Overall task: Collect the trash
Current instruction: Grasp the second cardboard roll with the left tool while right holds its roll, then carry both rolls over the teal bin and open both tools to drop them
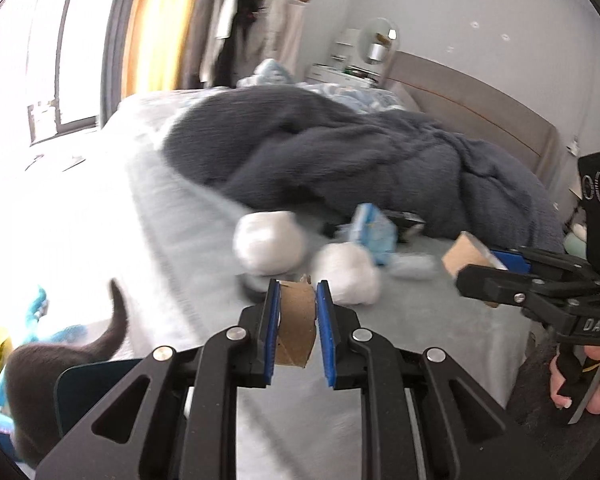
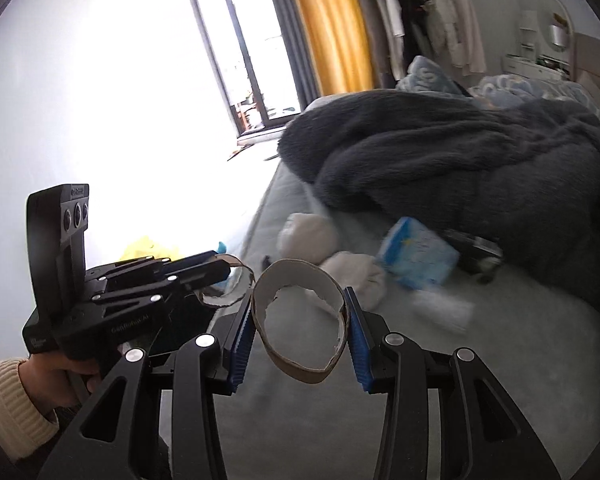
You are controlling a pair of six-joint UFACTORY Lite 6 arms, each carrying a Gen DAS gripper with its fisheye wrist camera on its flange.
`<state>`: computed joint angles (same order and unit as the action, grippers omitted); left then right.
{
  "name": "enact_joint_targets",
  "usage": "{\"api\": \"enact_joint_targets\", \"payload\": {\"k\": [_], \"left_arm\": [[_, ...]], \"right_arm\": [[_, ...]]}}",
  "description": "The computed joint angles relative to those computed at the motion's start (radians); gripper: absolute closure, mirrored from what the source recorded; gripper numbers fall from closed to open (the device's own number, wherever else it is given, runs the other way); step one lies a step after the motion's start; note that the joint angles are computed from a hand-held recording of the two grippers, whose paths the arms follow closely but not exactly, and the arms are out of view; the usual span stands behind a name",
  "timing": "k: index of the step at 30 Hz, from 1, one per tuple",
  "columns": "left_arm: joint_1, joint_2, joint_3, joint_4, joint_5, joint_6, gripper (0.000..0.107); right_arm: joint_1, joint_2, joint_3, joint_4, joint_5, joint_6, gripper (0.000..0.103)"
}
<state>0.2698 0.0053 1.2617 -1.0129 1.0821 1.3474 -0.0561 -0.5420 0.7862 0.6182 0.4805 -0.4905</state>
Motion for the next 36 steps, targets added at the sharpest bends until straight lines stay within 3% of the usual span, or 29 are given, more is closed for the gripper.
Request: {"api": "enact_joint_targets", "payload": {"k": [4,8,15,22,36], "left_arm": [[0.092,0.074,0.068,0.008,0.025,0.010,0.087],[0.171,0.162,0.145,0.049,0.031,0.002,0.087],[0.261,0.329,0.260,0.159,0.011,-0.065,0.087],[0.298,0.472,0.327,0.287,-0.024,-0.087,0.087],[0.320,0.769,0.570,0.490,0.019,-0.274,0.084]], "right_arm": [[0.172,0.087,0.077,-0.221,-0.055,0.245,0.060],[0.294,0.205,0.188,-0.335,-0.073,0.396,0.060],[0.446,0.480,0.442,-0.470,-0.083,0.550,0.060],[0.560,0.778,0.740,-0.592,-0.003,0.641,0.060],[0.579,1.297,1.274,-0.491,0.167,0.558,0.060]]}}
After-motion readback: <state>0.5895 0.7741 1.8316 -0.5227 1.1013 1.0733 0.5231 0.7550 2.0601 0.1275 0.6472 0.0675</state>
